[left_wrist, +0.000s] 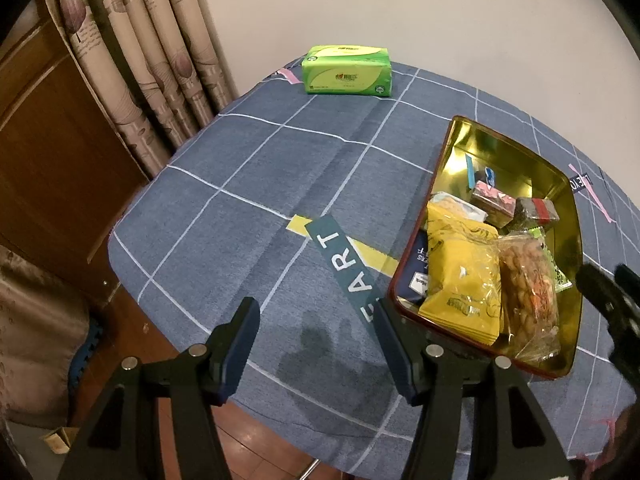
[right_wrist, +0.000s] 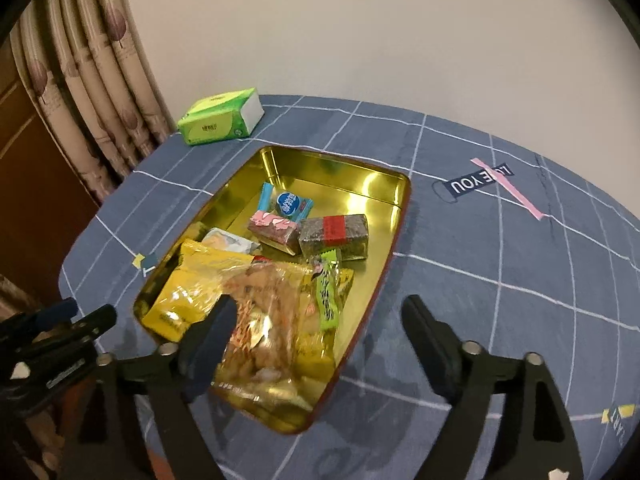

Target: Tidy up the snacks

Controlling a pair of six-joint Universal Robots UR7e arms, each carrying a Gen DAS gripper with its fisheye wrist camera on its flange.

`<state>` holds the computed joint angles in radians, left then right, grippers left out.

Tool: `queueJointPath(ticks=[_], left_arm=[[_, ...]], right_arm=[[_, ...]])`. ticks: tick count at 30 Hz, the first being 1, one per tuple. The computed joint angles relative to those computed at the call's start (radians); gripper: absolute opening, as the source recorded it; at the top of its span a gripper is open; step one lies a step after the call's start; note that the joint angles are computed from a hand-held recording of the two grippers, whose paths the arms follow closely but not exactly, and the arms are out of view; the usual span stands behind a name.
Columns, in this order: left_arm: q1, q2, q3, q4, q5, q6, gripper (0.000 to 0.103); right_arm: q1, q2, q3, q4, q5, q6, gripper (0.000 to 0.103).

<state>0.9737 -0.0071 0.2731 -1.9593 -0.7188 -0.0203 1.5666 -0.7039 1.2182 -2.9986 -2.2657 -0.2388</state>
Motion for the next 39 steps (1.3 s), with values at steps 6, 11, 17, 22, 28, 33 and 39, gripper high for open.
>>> queueJointPath(ticks=[6,11,17,22,28,33,39], left_arm=[[-0.002,-0.009,0.022,-0.010,0.001,0.009,0.061],[-0.003,-0.017,0.037,-0.019,-0.005,0.019,0.060],[-0.002,-0.015,0.028,-0.002,-0.021,0.021,0.061],[-0.003,-0.015,0.027,0.005,-0.023,0.021,0.060],[-0.005,-0.016,0.036,0.003,-0.011,0.026,0.061],[-0.005,-0.015,0.036,0.004,-0.009,0.030,0.061],[-0.006,-0.013,0.034,0.006,0.002,0.029,0.061]], right_arm=[[0.015,-0.028,0.073,-0.023,0.000,0.025,0.090],[0.028,-0.014,0.081,-0.038,-0.026,-0.014,0.091],[0.027,-0.007,0.080,-0.011,-0.033,-0.007,0.091],[0.025,-0.003,0.077,0.007,-0.038,0.003,0.092],[0.023,-0.003,0.080,0.021,-0.036,0.007,0.092],[0.023,0.001,0.075,0.028,-0.043,0.007,0.092],[0.022,0.004,0.072,0.044,-0.041,0.011,0.092]])
